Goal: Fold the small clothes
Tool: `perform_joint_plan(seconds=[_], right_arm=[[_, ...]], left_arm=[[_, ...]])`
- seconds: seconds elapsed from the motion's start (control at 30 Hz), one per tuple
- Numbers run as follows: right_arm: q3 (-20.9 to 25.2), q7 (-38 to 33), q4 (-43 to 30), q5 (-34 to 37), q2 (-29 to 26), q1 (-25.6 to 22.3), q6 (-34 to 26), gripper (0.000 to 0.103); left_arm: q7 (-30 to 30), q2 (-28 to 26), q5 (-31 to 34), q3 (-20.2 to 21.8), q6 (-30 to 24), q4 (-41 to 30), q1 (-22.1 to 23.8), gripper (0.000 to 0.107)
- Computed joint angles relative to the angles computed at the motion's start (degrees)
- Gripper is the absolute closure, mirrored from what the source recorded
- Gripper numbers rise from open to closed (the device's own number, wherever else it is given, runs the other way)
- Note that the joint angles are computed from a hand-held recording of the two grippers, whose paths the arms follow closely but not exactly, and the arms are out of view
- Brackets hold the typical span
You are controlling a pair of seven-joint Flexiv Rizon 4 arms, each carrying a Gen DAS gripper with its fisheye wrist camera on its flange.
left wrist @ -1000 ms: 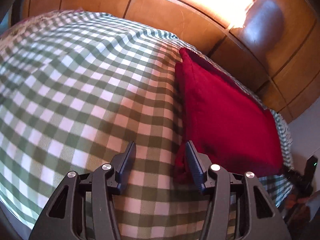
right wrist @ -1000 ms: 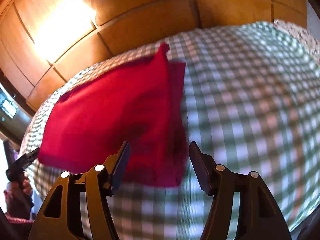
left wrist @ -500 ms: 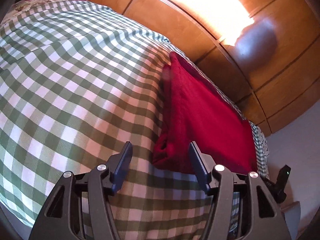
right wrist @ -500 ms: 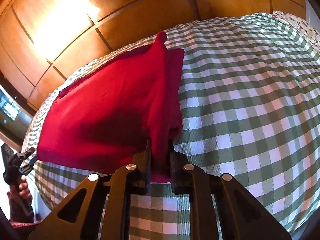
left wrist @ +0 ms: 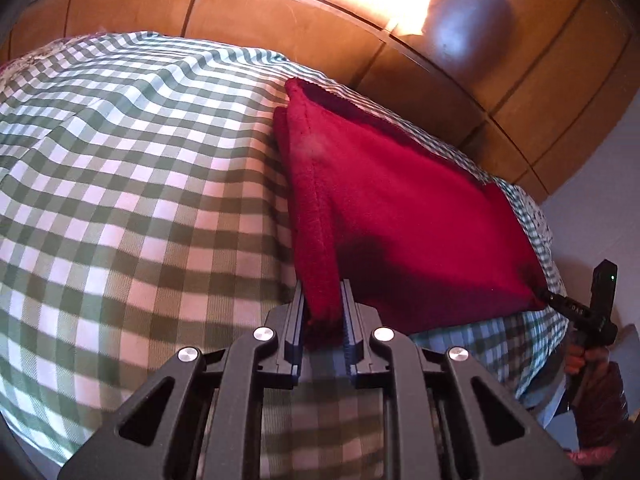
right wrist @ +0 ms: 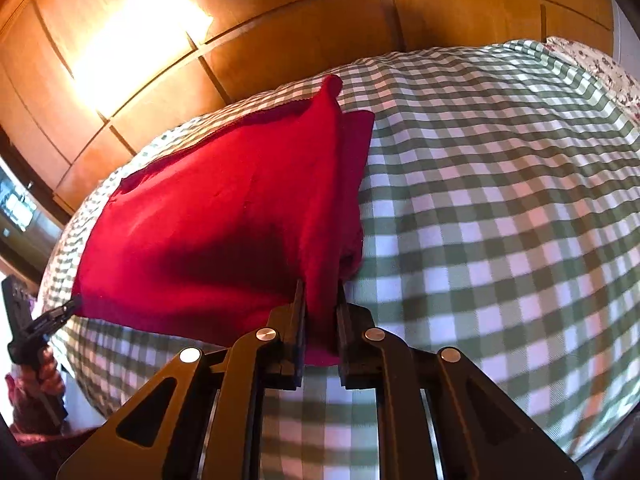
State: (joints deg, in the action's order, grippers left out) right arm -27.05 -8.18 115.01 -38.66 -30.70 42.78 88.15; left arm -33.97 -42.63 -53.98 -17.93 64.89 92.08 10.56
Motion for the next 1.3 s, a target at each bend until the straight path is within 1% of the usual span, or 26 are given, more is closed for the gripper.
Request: perform_joint_plan(seconds=[0.13, 0.23, 0.3, 0.37, 0.4, 0.43, 0.47, 0.53, 0.6, 0.67, 0.7, 0.73, 0.77, 0.8, 0.83, 0.87, 0.9, 0.93, 0.97, 1.0, 1.03, 1.07, 1.17, 1.23, 1.27, 1.3], right_arm=[[0.4, 0.5, 4.5, -2.4, 4.3, 1.5, -1.1, 0.092], [2.6, 2.2, 7.8, -4.2, 7.3, 1.2, -2.2, 0.092], [3.6, 3.9, 9.5, -5.7, 8.4, 0.8, -2.3, 0.092], [2.0, 7.5, 10.9, -9.2, 9.8, 2.1, -3.6, 0.091], [0.2, 10.3, 11.5, -12.2, 10.4, 2.9, -3.2, 0.091], [-2.7, 14.4, 12.1, -16.6, 11.0, 4.4, -2.5, 0.091], [-5.0, 17.7, 12.1, -21.0, 11.9, 5.6, -3.0, 0.091], [-5.0, 19.0, 10.8, -24.6, 12.2, 5.4, -4.0, 0.091], [-2.0, 16.2, 7.9, -23.5, 10.4, 3.4, -3.0, 0.091], [2.7, 11.8, 4.4, -21.3, 7.6, 0.5, -1.5, 0.091], [6.4, 8.6, 2.6, -19.1, 6.0, -1.9, -0.9, 0.082], [10.9, 5.4, 0.9, -16.8, 4.5, -4.8, -0.8, 0.069], [14.3, 1.6, -1.1, -13.4, 2.4, -6.2, -1.3, 0.044], [15.8, 1.4, -2.3, -13.8, 1.4, -6.9, -2.3, 0.041], [16.5, 0.2, -3.2, -13.2, 0.6, -6.7, -3.7, 0.042], [17.8, -1.7, -4.6, -12.2, -0.3, -6.6, -7.8, 0.044], [18.1, -3.0, -5.6, -12.3, -0.9, -5.9, -12.6, 0.051], [18.3, -3.9, -6.4, -13.0, -1.3, -5.3, -17.5, 0.054], [18.5, -3.6, -6.5, -14.3, -1.6, -5.5, -19.0, 0.054], [18.1, -1.9, -6.3, -16.3, -1.8, -5.7, -18.4, 0.054], [19.1, -1.9, -6.7, -16.3, -1.7, -6.3, -19.2, 0.054], [20.0, -2.1, -6.8, -16.5, -1.5, -7.1, -19.5, 0.054], [22.5, -2.2, -6.3, -15.4, -0.6, -9.7, -17.5, 0.053], [21.8, 0.0, -5.5, -16.8, 0.4, -9.7, -16.1, 0.045], [20.1, 3.1, -5.0, -19.4, 1.3, -9.2, -14.9, 0.041], [19.8, 4.6, -5.1, -20.7, 1.4, -9.3, -14.5, 0.041]], left_arm=[[2.0, 3.7, -0.4, 0.6, -3.0, 4.8, 1.1, 0.092], [2.0, 5.6, -0.1, 2.4, -4.3, 7.1, 0.4, 0.091], [2.3, 6.6, 0.1, 3.4, -2.6, 8.2, -0.7, 0.083], [4.1, 7.5, -1.8, 2.6, -0.9, 8.8, -0.6, 0.082], [5.7, 8.1, -3.7, 1.7, -0.2, 9.2, -0.2, 0.082], [8.6, 8.8, -6.7, 0.3, 1.0, 9.7, 0.2, 0.082], [11.7, 9.5, -9.4, -0.9, 1.3, 10.1, 0.4, 0.082], [16.0, 10.2, -12.1, -1.3, 1.1, 10.2, -0.6, 0.080], [16.9, 9.8, -10.7, -0.1, -0.7, 9.5, -2.5, 0.080], [16.9, 9.1, -8.8, 1.2, -1.0, 8.9, -4.9, 0.080], [17.1, 8.7, -7.7, 1.6, -1.1, 8.5, -5.8, 0.080], [16.1, 7.6, -5.5, 2.5, -1.1, 7.8, -7.0, 0.079], [14.1, 7.0, -3.5, 3.3, -0.4, 7.3, -8.1, 0.079], [10.9, 6.0, -0.5, 4.8, 0.6, 6.5, -9.6, 0.079], [7.7, 4.5, 3.0, 6.3, 1.4, 5.4, -10.9, 0.079], [6.4, 4.0, 3.9, 6.0, 2.0, 5.4, -10.8, 0.079], [6.2, 4.0, 3.6, 4.7, 2.8, 5.8, -9.9, 0.079], [6.2, 4.3, 3.8, 3.8, 4.4, 6.5, -9.6, 0.079], [6.3, 4.6, 4.6, 3.1, 5.9, 7.1, -9.4, 0.079], [6.9, 5.2, 4.7, 1.9, 7.7, 8.0, -8.8, 0.076], [7.5, 5.7, 4.2, 0.2, 8.7, 9.0, -7.8, 0.073], [7.8, 6.2, 4.1, -0.7, 9.1, 9.5, -7.2, 0.066], [6.9, 6.7, 5.4, -1.3, 12.9, 9.6, -7.2, 0.060], [4.6, 6.4, 7.3, -0.8, 13.8, 8.4, -7.4, 0.058], [2.5, 5.9, 9.1, 0.4, 13.5, 6.9, -8.1, 0.056], [0.3, 5.5, 10.8, 1.8, 14.1, 5.9, -9.0, 0.055]])
